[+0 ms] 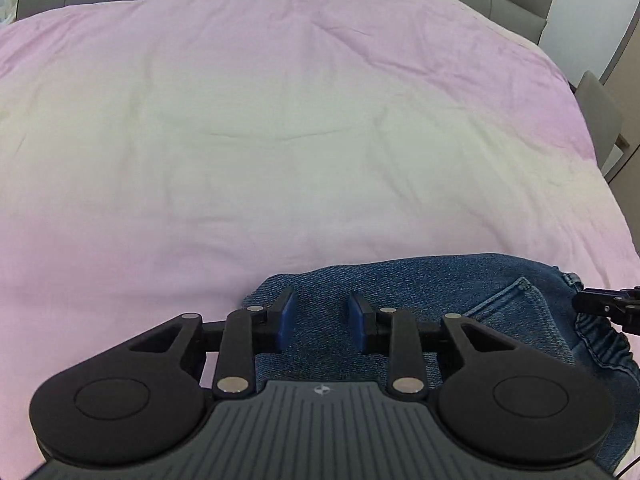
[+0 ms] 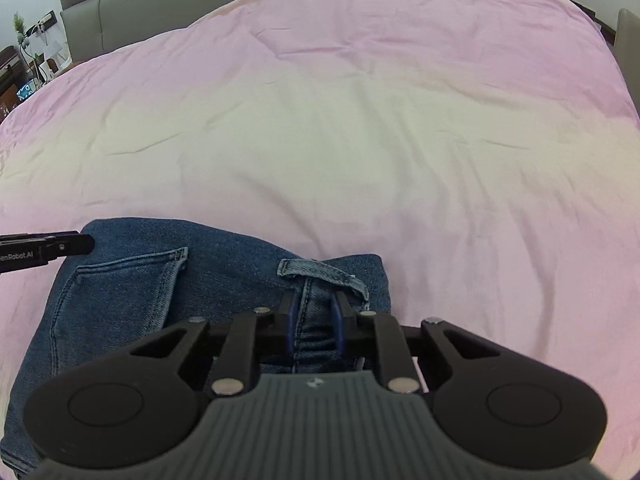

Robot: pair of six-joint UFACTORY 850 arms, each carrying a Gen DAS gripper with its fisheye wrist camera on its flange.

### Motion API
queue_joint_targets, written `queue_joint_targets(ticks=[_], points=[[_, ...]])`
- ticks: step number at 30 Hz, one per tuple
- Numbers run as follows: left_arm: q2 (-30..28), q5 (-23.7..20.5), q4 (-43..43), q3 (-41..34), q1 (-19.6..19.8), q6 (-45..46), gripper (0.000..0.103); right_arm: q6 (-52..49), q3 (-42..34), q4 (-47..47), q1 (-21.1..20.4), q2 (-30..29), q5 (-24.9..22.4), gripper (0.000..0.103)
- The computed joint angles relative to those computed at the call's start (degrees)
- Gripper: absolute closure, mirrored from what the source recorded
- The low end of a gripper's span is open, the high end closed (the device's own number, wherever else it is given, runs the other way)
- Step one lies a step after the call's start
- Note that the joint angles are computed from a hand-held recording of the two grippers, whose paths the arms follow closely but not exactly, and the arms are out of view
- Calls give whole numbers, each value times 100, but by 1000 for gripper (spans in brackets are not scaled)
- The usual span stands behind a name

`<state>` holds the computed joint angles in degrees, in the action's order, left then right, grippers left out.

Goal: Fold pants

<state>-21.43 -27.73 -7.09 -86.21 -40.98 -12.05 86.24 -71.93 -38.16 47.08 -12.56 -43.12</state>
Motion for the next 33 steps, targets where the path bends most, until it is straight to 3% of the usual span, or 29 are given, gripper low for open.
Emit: queue_joint_targets(ticks=[4,6,8,11,14,19,23,26,29,33], points=[[144,32,535,113,-96,-453,67,-257,-260,45,20,-209,-262,90],[412,70,1615,329,-258,-1311,67,-327,-311,-94,116,-190,-415,89],[837,227,2219,737,-368,-1856,67,-178,-324,-429,358,-122,-667,88],[1502,406,2473,1326,-497,-2223,67,203,-164,-862,773,141,-795,87],[2037,325,2920,1728,-737,-2706,60,369,-74,-973,1161,298,-926,87],[2674,103,3378,2133,-1240,-3013,32,229,-50,-881,1660,336,-1385,87],[3001,-174,3062,2377,-1492,-2653,22,225,148,-692,1713,373,-1566,88],[3159,-424,3318,2596,-1706,-2722,17,635,495,-658,1669,523,-1249,87],[3219,-583,3400,2786,-1835,-2695,15,1110,633,-703,1587,573,-1057,86],[3099,-684,3753,2929,-1929,-3109,15,1187,555,-734,1582,442,-1139,86]])
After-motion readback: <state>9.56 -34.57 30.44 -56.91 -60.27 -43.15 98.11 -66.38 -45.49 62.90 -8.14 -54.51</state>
